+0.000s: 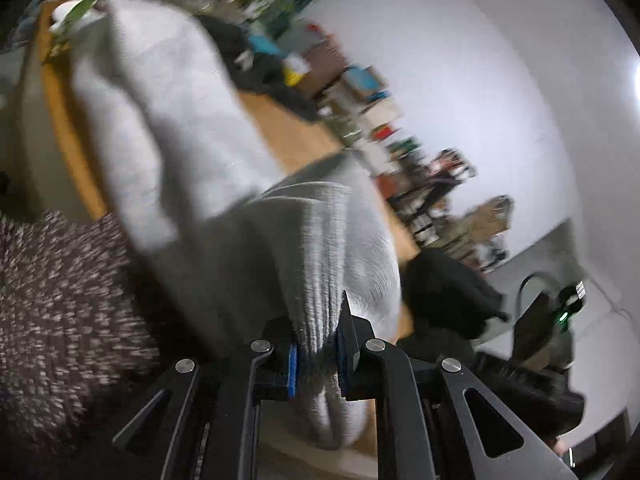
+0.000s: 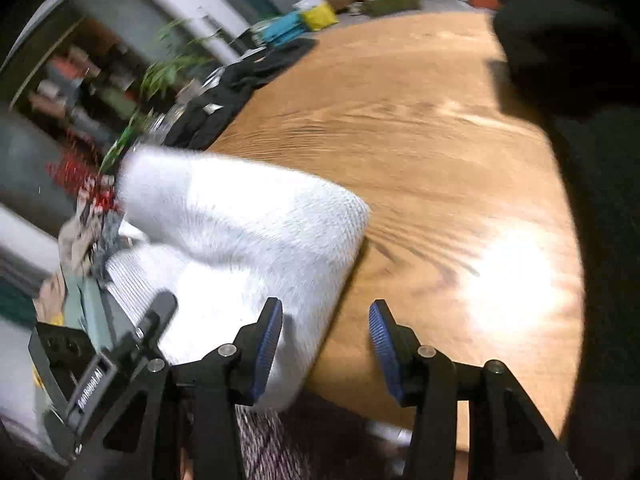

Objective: Fold clothes

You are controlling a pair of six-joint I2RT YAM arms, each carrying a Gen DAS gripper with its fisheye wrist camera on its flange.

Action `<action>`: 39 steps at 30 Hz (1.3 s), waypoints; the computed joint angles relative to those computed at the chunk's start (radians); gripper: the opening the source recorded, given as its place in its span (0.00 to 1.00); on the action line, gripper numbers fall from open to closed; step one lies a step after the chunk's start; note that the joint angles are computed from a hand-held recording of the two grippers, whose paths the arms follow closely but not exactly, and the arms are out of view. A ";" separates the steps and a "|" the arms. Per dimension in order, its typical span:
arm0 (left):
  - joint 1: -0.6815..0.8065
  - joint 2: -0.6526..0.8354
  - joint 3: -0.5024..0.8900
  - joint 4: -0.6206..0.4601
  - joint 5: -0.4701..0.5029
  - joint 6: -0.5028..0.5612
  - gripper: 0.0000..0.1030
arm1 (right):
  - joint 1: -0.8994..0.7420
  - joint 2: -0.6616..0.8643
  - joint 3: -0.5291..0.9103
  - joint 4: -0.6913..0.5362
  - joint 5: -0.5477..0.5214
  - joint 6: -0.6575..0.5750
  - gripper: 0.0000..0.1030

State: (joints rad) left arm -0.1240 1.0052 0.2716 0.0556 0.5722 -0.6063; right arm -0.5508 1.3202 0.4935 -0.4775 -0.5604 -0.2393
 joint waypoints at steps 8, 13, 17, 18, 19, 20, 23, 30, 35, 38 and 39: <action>0.035 0.171 0.071 0.036 0.060 0.051 0.14 | 0.207 -0.008 0.033 0.067 0.095 0.124 0.50; 0.034 0.176 0.075 0.025 0.059 0.083 0.14 | 0.256 -0.077 0.033 0.065 0.121 0.175 0.51; -0.008 0.213 0.120 0.026 0.030 0.062 0.14 | 0.287 -0.087 0.046 0.064 0.088 0.182 0.52; -0.017 0.207 0.134 0.020 0.022 0.058 0.14 | 0.291 -0.085 0.045 0.062 0.087 0.168 0.52; -0.022 0.190 0.135 0.025 0.012 0.061 0.14 | 0.309 -0.077 0.044 0.073 0.097 0.178 0.52; -0.030 0.162 0.131 0.024 0.000 0.066 0.14 | 0.331 -0.067 0.042 0.086 0.110 0.192 0.53; -0.066 0.045 0.124 0.012 -0.045 0.115 0.14 | 0.368 -0.041 0.036 0.119 0.121 0.224 0.54; 0.021 -0.058 0.141 0.040 -0.024 0.194 0.14 | 0.371 -0.088 0.040 0.118 0.088 0.242 0.56; 0.197 0.133 0.166 0.047 0.035 0.174 0.14 | 0.468 -0.018 0.080 0.179 0.136 0.282 0.57; 0.302 0.365 0.236 0.014 0.146 0.148 0.14 | 0.539 0.132 0.109 0.280 0.176 0.298 0.57; 0.298 0.373 0.248 0.005 0.134 0.161 0.14 | 0.562 0.197 0.125 0.307 0.214 0.306 0.57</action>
